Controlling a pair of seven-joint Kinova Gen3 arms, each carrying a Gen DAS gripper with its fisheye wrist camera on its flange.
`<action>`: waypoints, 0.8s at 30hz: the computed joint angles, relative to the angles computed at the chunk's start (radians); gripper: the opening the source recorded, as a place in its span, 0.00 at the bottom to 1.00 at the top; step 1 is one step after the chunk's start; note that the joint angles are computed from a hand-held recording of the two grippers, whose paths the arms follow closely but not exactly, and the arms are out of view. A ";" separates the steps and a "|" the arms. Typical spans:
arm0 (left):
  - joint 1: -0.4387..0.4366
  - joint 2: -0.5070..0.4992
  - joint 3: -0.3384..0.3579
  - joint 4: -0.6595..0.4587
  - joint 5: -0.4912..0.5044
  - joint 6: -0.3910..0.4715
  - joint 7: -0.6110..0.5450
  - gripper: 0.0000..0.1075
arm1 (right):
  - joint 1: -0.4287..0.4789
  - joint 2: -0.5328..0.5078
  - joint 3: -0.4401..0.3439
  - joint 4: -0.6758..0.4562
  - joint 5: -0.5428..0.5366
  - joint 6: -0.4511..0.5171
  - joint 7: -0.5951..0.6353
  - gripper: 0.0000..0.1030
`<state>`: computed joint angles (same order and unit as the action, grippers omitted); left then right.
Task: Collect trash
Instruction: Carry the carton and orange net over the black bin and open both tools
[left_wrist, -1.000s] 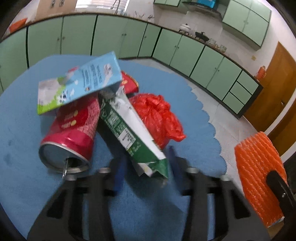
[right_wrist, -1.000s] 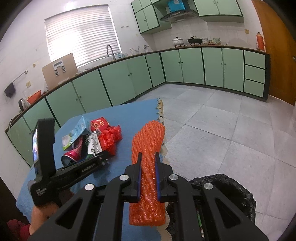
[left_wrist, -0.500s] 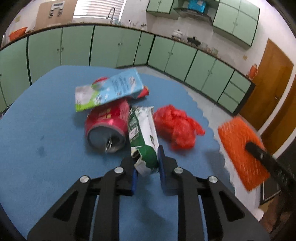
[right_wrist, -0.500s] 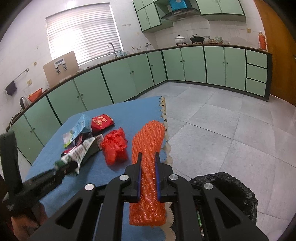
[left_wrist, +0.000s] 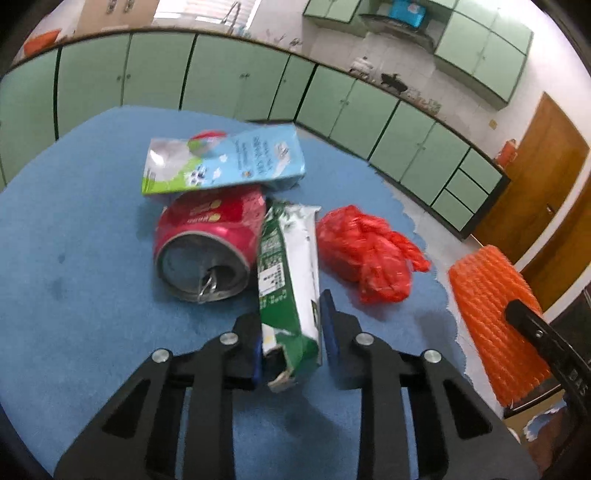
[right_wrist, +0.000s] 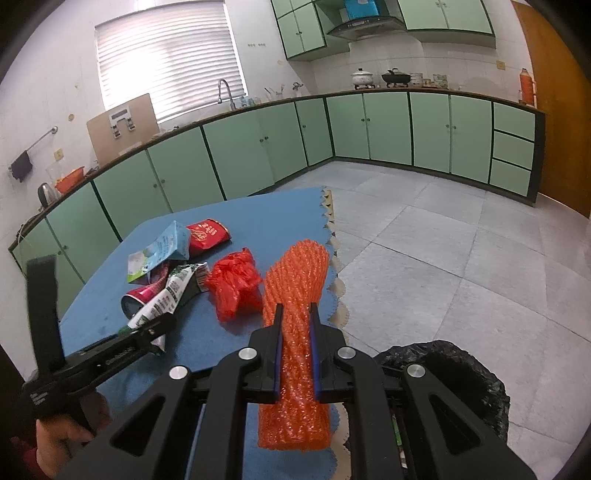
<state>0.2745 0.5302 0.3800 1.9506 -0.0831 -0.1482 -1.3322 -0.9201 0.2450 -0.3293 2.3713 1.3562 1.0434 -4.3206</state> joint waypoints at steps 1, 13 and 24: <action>0.010 -0.012 -0.011 0.016 0.004 -0.021 -0.002 0.19 | 0.000 -0.001 0.000 -0.001 -0.002 0.000 0.002 0.11; 0.014 -0.160 -0.026 0.177 -0.063 -0.160 0.069 0.14 | -0.054 -0.013 -0.026 -0.005 -0.018 0.071 0.008 0.11; 0.082 -0.246 -0.059 0.253 -0.139 -0.264 0.086 0.14 | -0.149 -0.059 -0.070 -0.001 -0.144 0.222 -0.007 0.11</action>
